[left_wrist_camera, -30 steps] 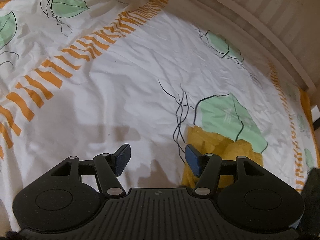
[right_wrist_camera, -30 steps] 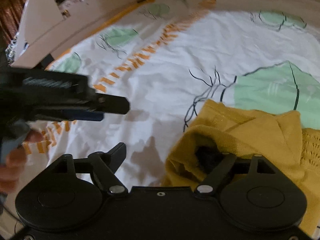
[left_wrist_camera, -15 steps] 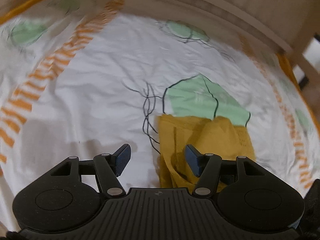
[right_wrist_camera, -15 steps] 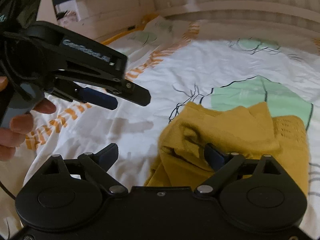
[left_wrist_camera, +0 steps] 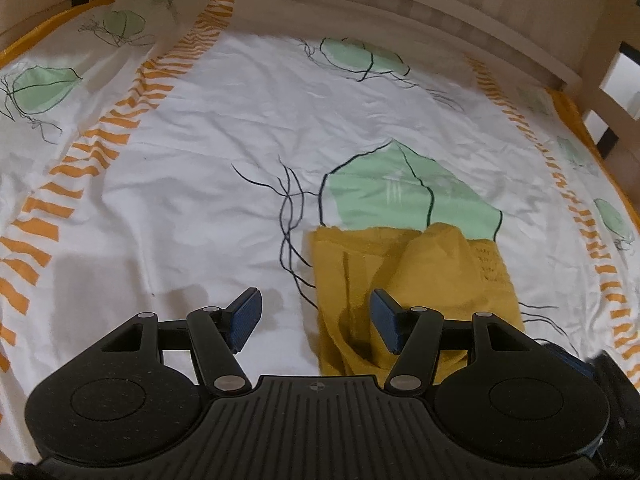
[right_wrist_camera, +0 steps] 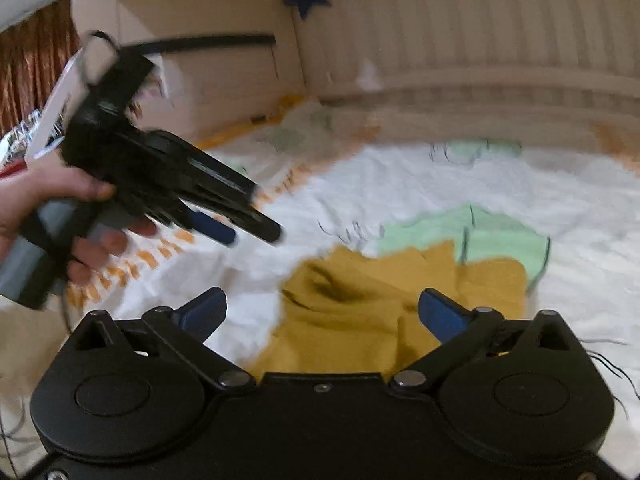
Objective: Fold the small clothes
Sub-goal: 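Open the right gripper and release the folded side onto the sweater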
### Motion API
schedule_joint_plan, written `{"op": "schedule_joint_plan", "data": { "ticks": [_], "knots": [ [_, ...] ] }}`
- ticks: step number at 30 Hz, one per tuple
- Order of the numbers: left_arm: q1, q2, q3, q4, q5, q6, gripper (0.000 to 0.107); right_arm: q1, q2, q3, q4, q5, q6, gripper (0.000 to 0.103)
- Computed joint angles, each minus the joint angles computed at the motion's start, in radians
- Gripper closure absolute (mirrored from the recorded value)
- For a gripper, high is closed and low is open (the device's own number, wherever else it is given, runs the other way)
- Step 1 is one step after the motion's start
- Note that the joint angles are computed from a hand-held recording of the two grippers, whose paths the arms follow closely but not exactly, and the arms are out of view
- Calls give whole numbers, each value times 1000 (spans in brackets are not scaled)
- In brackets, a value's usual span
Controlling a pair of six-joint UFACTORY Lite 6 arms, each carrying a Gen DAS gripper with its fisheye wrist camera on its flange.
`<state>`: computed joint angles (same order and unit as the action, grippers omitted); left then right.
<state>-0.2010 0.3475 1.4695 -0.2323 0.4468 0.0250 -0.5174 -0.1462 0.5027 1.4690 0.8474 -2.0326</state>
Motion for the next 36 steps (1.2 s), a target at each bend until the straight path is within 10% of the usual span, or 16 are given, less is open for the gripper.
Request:
{"op": "schedule_joint_plan", "data": {
  "ticks": [6, 10, 19, 36],
  "knots": [
    [-15, 25, 22, -29, 11, 28, 49, 41, 326, 249, -138, -22, 143, 22],
    [-28, 52, 43, -51, 20, 58, 49, 77, 338, 244, -157, 2, 152, 69],
    [-77, 87, 59, 69, 27, -4, 49, 250, 74, 18, -292, 40, 76, 57],
    [-289, 181, 32, 588, -90, -218, 49, -98, 150, 135, -400, 111, 150, 44]
  ]
}}
